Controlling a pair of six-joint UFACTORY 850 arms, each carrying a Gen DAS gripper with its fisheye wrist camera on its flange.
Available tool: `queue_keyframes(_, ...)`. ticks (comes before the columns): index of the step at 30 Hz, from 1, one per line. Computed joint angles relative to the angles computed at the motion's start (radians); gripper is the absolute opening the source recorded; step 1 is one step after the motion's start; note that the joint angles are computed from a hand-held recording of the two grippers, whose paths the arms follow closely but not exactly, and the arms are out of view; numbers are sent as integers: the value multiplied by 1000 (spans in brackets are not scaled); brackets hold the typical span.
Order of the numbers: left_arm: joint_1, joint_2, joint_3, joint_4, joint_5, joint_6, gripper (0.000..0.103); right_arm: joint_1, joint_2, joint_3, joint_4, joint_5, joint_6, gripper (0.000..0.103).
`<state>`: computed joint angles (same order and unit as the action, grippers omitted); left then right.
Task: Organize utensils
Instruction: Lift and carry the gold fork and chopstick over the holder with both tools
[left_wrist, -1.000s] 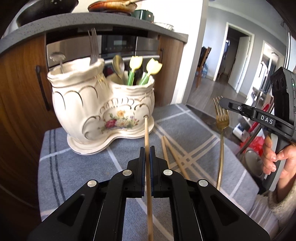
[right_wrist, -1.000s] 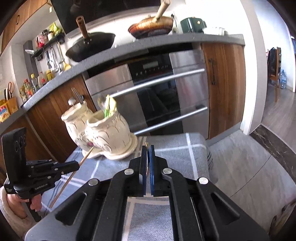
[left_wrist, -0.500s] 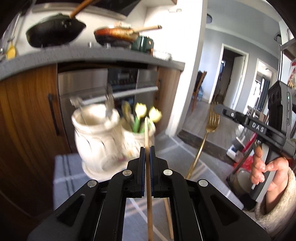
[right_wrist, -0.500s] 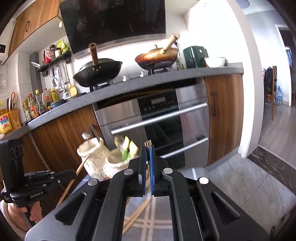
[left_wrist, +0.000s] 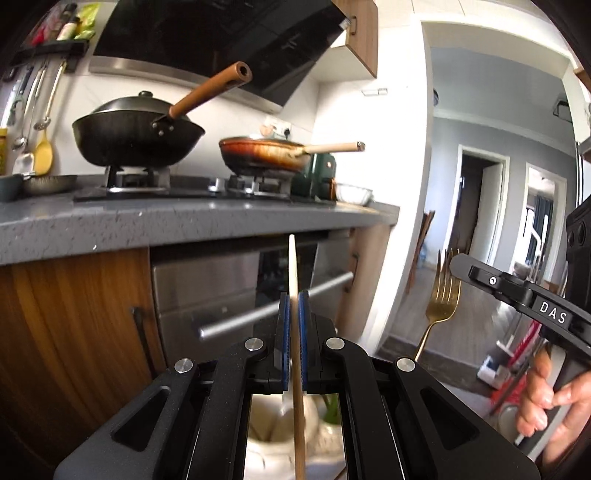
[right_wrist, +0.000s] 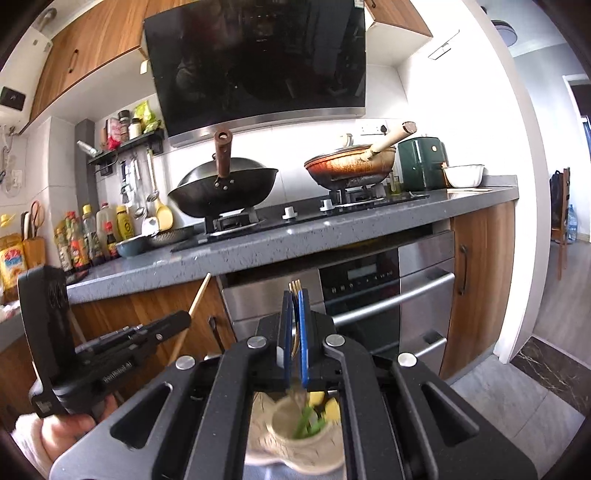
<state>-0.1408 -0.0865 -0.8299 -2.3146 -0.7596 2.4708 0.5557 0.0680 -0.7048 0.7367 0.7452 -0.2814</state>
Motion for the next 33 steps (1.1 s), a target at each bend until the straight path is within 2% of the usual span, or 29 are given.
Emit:
queue_keyframes(6, -19, -78, -55, -149, -55, 101, 5, -15, -73, -75, 13, 45, 8, 3)
queue_keyframes(9, -28, -109, -76, -215, -70, 142, 5, -27, -95, -96, -10, 38, 32, 3)
queue_keyframes(13, -33, -154, -108, -225, -67, 142, 5, -28, -111, -112, -10, 40, 12, 3)
queue_keyframes(18, -33, -193, -111, -265, -90, 182, 5, -14, -127, -115, 35, 90, -61, 3)
queue_keyframes(21, -21, -200, -100, -264, -112, 166, 5, -18, -144, -120, 20, 62, -53, 3)
queue_keyframes(22, -17, -201, -98, -258, -116, 159, 2, -18, -148, -120, 14, 53, -50, 3)
queue_keyframes(25, -17, -197, -78, -299, -133, 214, 2, -16, -157, -117, 4, 46, -44, 3)
queue_keyframes(33, 1, -186, -41, -258, -153, 220, 2, -12, -173, -114, -5, 23, -33, 3)
